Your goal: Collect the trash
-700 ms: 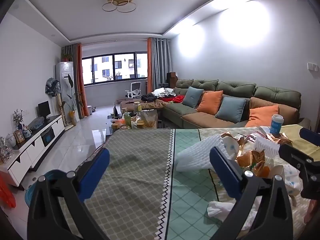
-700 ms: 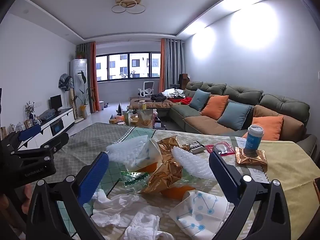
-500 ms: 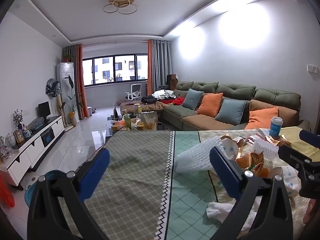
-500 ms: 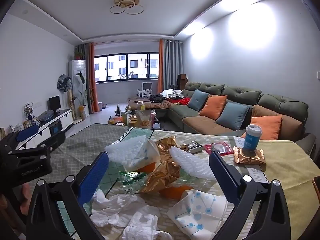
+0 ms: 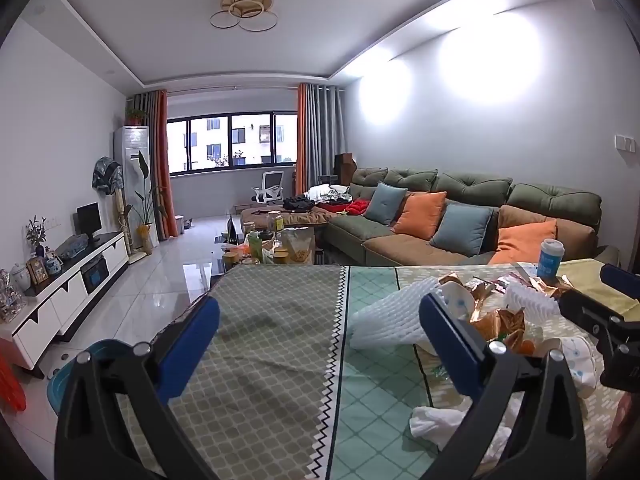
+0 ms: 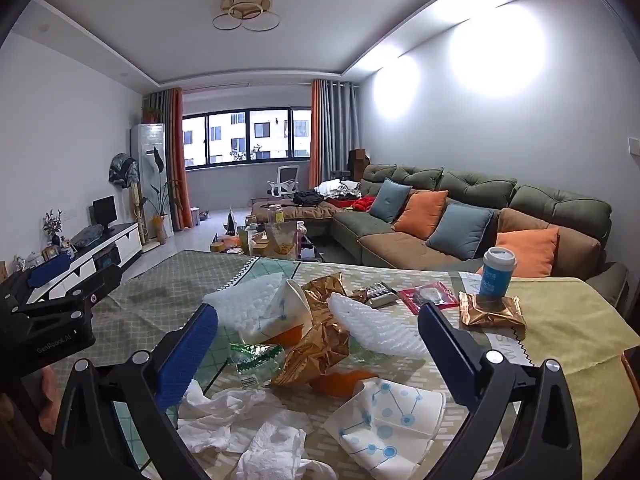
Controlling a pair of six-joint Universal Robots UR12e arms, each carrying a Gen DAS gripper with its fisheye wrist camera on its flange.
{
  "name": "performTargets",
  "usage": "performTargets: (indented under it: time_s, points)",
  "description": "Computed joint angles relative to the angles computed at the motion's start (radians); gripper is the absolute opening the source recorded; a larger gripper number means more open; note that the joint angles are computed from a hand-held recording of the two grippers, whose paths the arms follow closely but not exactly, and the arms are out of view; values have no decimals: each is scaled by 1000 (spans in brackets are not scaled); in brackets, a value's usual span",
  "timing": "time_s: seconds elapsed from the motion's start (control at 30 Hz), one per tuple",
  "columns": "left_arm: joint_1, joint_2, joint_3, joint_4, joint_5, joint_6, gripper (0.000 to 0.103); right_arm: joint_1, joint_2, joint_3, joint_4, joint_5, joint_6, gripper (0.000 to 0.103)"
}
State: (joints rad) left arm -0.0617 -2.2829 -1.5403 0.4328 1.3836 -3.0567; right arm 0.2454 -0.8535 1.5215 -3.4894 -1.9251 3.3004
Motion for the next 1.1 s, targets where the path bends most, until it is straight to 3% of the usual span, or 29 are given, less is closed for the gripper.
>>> performTargets:
  time_s: [1.1]
  points:
    - [-3,6,-2,0,12,-10,100,6,-4,8,-11,-8,0,100]
